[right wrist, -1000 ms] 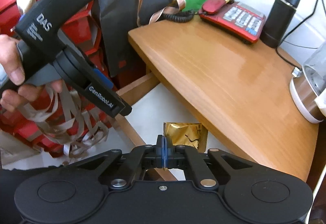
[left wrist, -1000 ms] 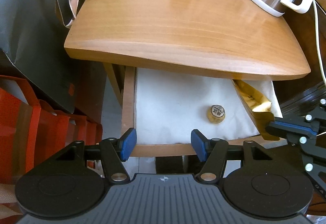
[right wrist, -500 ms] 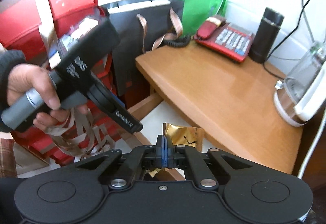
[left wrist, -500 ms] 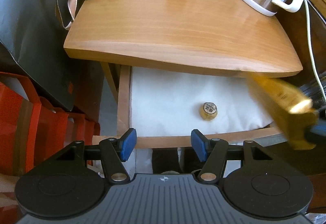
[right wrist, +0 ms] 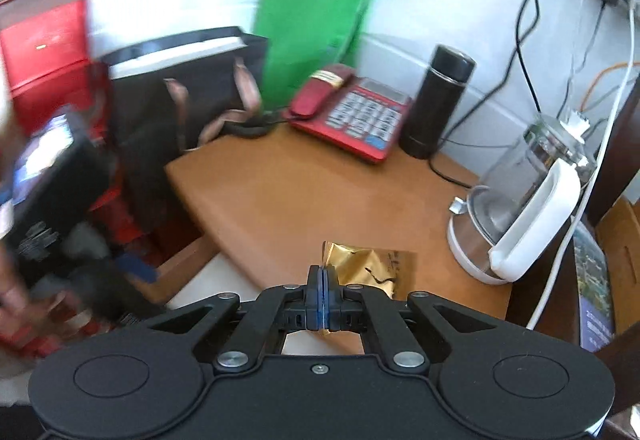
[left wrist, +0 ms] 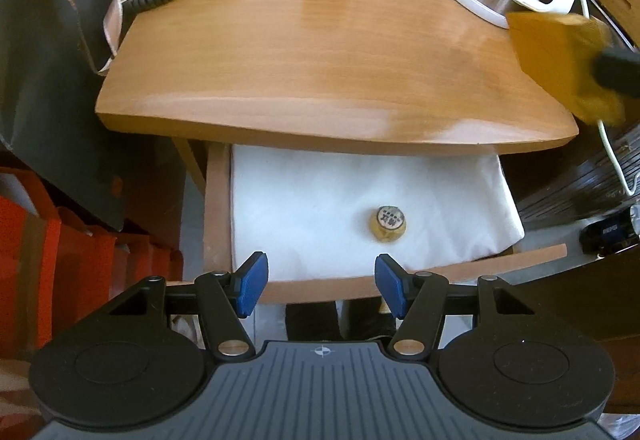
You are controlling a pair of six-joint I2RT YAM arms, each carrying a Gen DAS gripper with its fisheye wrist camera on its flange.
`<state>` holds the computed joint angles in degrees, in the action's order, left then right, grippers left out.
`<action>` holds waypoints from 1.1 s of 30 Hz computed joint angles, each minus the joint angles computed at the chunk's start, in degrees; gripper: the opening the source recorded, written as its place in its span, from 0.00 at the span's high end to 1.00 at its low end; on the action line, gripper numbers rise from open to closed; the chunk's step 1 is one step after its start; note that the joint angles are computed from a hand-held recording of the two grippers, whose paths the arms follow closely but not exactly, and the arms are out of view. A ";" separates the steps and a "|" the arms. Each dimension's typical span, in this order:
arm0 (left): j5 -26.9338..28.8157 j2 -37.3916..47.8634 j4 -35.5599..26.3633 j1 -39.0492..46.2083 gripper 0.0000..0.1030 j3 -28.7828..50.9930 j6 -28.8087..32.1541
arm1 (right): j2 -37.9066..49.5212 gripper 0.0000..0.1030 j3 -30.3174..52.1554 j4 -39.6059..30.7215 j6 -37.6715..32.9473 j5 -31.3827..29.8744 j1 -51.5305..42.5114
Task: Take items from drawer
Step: 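Lift the packet out of the drawer onto the tabletop with the right tool, then open the right tool and release the packet on the tabletop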
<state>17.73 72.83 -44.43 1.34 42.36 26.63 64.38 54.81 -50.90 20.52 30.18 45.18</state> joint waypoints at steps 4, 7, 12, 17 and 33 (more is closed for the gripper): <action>-0.37 2.46 1.88 -1.26 0.39 0.27 -0.78 | 5.60 1.00 -1.74 7.40 -2.84 0.80 -3.51; -0.54 4.42 3.41 -1.94 0.39 0.50 -1.31 | 9.17 1.00 -2.48 11.62 -2.56 0.74 -5.21; -1.33 7.65 5.61 -2.02 0.39 0.89 -1.81 | 14.03 1.00 -2.33 17.98 -2.08 -2.19 -8.67; -1.48 10.38 6.99 -1.77 0.39 1.50 -2.02 | 18.62 0.97 -2.74 24.60 -0.21 -8.73 -12.60; -2.78 13.12 10.40 -5.03 0.39 0.71 -4.34 | 18.05 0.85 -6.55 32.53 1.11 -15.04 -14.69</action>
